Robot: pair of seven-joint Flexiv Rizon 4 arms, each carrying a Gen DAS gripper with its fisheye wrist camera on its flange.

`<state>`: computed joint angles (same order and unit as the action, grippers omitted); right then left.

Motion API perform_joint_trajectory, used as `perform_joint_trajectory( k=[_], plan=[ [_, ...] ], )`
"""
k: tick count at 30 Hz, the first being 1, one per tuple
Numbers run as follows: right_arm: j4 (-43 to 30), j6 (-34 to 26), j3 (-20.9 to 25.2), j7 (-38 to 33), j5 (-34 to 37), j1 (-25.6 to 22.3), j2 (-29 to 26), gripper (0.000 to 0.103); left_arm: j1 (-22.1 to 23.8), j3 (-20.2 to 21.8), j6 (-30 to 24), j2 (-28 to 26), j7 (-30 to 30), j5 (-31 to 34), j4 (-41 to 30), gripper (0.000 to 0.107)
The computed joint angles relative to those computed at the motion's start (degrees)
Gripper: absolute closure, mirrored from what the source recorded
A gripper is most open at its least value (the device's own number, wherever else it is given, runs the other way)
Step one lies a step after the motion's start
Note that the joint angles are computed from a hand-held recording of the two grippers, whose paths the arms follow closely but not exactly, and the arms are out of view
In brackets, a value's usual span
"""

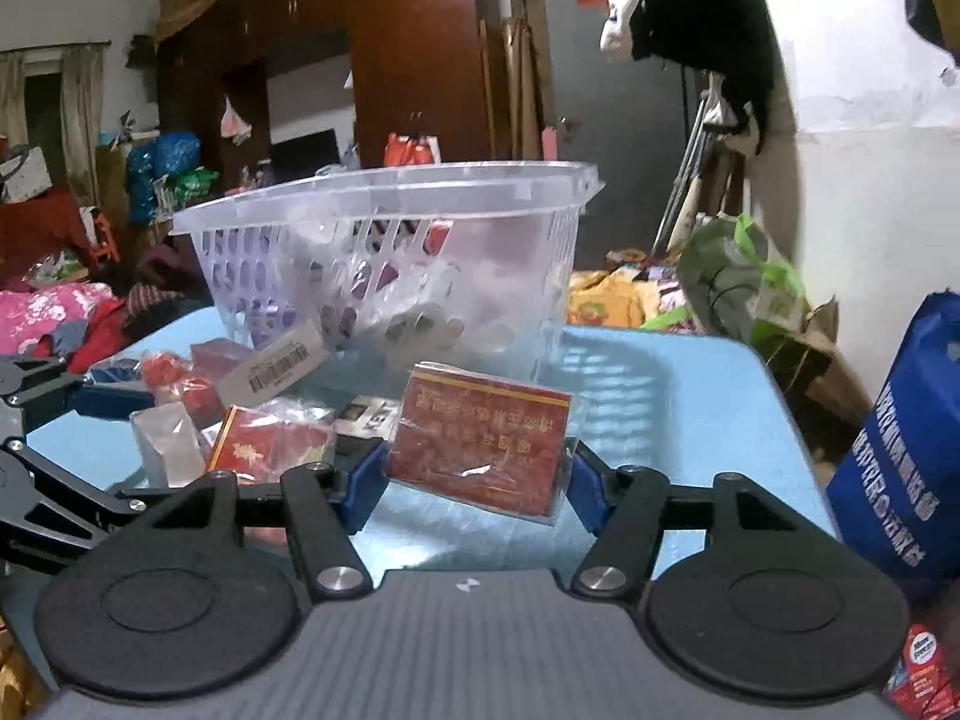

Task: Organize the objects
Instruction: 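Grasp the clear-wrapped purple box with left tool while right tool grasps the red card pack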

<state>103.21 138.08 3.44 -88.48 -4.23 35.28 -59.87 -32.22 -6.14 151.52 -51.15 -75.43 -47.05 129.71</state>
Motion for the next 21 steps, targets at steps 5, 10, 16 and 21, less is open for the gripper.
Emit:
perform_joint_trajectory(
  k=[5,10,16,21],
  plan=[
    [-0.2,3.2,0.1,-0.6,1.2,0.2,-0.8,0.038,4.1,0.9,11.7,-3.0,-13.3,11.6,3.3,0.039],
    [-0.7,6.5,0.4,-0.5,1.7,0.1,-1.8,0.038,7.2,2.0,26.8,-8.6,-19.2,19.6,2.6,0.040],
    [-1.1,9.0,-0.7,-3.2,4.5,2.2,-2.4,0.038,11.1,-2.2,36.3,-12.1,-22.7,19.1,2.0,0.040],
    [-1.4,10.3,-0.9,-5.4,5.7,3.0,-2.7,0.038,12.8,-4.3,37.4,-12.6,-21.5,19.1,1.6,0.040]
  ],
)
